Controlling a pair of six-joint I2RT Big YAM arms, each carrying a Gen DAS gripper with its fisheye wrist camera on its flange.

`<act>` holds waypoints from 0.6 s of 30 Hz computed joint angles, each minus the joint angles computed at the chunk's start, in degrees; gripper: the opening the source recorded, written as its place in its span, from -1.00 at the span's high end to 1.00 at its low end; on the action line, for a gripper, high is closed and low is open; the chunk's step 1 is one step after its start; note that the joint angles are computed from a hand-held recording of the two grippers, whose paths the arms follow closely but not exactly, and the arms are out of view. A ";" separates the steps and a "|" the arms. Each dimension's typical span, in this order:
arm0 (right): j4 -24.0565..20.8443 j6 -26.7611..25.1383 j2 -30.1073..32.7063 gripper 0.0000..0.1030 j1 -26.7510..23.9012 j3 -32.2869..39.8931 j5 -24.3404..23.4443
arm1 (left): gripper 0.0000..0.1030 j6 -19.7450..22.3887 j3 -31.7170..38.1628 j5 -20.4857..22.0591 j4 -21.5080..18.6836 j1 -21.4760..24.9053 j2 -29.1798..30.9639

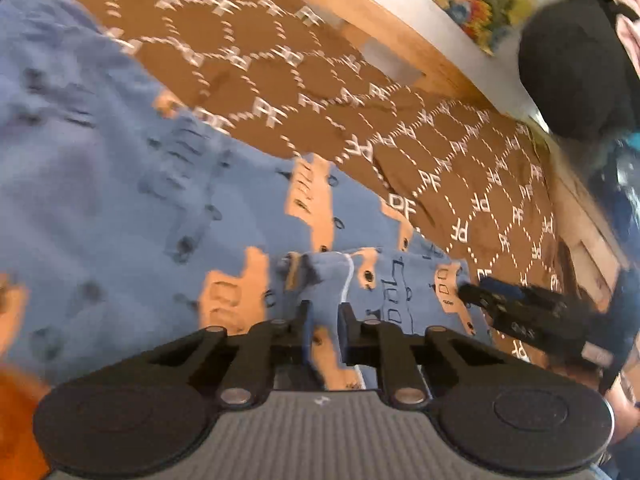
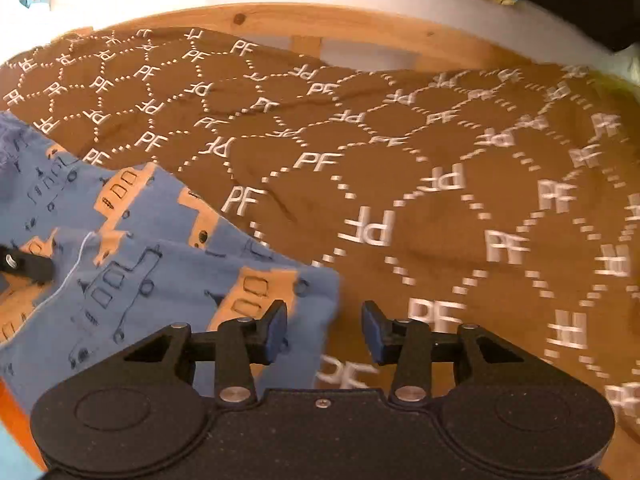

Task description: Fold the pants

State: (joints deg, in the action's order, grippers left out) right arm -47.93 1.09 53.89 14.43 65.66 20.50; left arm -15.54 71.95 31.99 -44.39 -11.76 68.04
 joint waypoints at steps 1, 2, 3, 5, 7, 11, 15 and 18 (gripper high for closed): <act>-0.44 -0.23 -1.82 0.15 0.85 -0.47 -1.98 | 0.49 -0.93 -0.87 -0.27 0.88 0.30 -1.37; -0.96 -0.14 -3.20 0.16 2.27 -0.81 -2.80 | 0.37 -1.94 -2.43 2.16 3.11 0.85 -3.13; -1.56 0.00 -4.26 0.14 3.83 -1.17 -3.12 | 0.33 -2.58 -3.63 4.24 4.60 1.18 -4.29; -3.82 0.05 -5.35 0.09 6.76 -1.68 -4.98 | 0.30 -1.57 -5.06 6.68 5.81 0.34 -5.41; -5.59 -0.38 -5.58 0.05 9.20 -3.32 -3.59 | 0.30 5.61 -3.65 3.19 0.14 -2.23 -4.15; -5.02 1.96 -6.03 -0.04 9.27 -4.23 -1.24 | 0.54 8.23 -5.50 1.39 -0.14 -1.84 -3.93; -3.21 2.72 -4.46 -0.06 8.66 -1.21 -3.14 | 0.54 4.05 -5.69 6.16 1.43 0.54 -3.03; 0.13 3.15 -0.21 -0.06 7.94 1.35 -7.94 | 0.54 4.70 -5.58 5.07 1.22 0.65 -3.57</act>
State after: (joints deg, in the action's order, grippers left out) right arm -47.80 4.25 53.68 22.37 67.01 12.55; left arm -10.84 66.37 37.06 -43.17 -11.11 64.47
